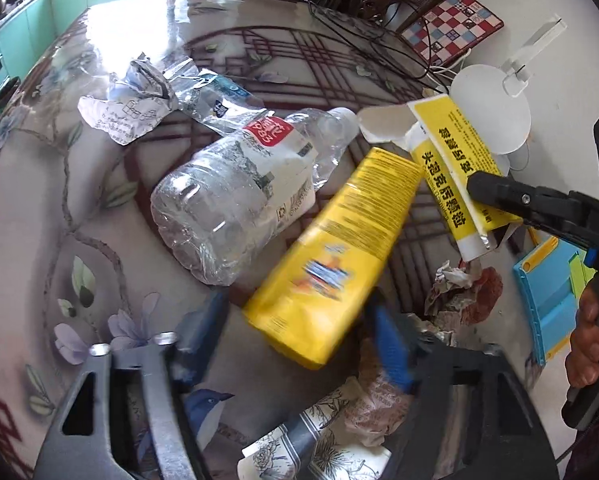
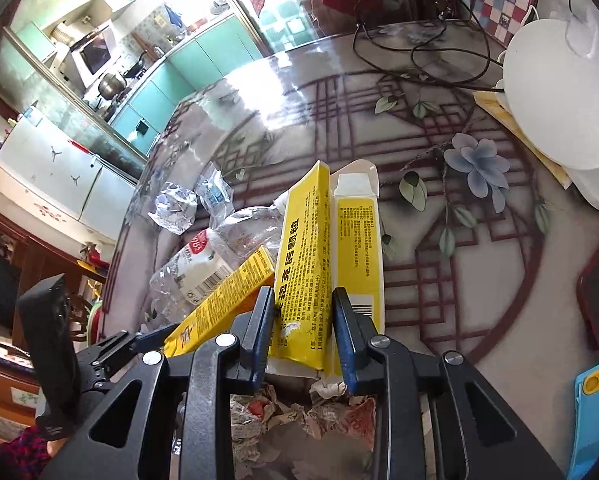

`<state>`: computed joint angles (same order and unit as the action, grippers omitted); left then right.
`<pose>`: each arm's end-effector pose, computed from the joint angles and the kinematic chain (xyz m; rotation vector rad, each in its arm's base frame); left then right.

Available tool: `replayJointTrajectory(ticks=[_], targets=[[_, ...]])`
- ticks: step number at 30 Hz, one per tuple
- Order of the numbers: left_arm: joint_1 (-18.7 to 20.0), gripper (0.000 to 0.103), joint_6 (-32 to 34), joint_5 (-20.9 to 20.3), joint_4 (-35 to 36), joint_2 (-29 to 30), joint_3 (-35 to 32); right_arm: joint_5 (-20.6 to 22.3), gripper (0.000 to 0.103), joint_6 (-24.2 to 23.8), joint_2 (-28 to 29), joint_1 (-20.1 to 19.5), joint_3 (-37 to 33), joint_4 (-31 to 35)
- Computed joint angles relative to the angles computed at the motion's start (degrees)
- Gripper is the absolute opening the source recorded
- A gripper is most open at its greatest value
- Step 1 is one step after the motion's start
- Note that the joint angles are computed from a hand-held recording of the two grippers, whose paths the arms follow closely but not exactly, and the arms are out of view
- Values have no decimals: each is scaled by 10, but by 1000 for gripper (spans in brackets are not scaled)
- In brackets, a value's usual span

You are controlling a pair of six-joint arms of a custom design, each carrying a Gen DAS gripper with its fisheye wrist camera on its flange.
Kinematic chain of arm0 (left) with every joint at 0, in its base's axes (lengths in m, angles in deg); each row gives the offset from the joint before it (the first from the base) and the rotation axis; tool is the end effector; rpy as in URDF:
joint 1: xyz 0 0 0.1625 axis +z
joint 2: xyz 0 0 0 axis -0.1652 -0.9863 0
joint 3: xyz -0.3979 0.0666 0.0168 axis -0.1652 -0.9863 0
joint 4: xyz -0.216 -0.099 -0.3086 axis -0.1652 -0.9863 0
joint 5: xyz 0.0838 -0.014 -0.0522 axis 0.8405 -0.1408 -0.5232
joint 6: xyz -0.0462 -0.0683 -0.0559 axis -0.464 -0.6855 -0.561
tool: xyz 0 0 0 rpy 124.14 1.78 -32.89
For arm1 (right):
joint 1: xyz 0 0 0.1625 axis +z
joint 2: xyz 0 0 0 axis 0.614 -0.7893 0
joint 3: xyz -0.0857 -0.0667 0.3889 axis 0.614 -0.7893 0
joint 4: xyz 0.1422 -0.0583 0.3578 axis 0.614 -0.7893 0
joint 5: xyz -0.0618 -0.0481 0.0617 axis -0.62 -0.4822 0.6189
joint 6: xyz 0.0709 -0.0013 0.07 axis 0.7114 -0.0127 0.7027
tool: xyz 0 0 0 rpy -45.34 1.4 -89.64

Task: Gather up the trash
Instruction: 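Grasp the yellow snack box with the left tool while the right tool grasps the yellow carton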

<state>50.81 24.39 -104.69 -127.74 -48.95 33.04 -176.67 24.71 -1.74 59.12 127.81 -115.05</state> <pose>-0.3469 -0.5414 0.1377 0.5005 2.6660 -0.3095 0.1618 -0.5458 0.3698 0.0978 -2.6815 0.6681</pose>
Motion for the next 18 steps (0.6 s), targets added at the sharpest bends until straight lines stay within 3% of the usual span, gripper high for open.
replayJointTrajectory(ticks=[2,5,18], targets=[[-5,44,9,5,1,1,0,-1,26,-4,-2,3,2,-7],[-14,40,29,19,-12,-5,6,-2,26,-7,-6,13,3,-15],[-48,37,22,54,-52,-85,59,-26,26,-25,0,76,-7,-51]])
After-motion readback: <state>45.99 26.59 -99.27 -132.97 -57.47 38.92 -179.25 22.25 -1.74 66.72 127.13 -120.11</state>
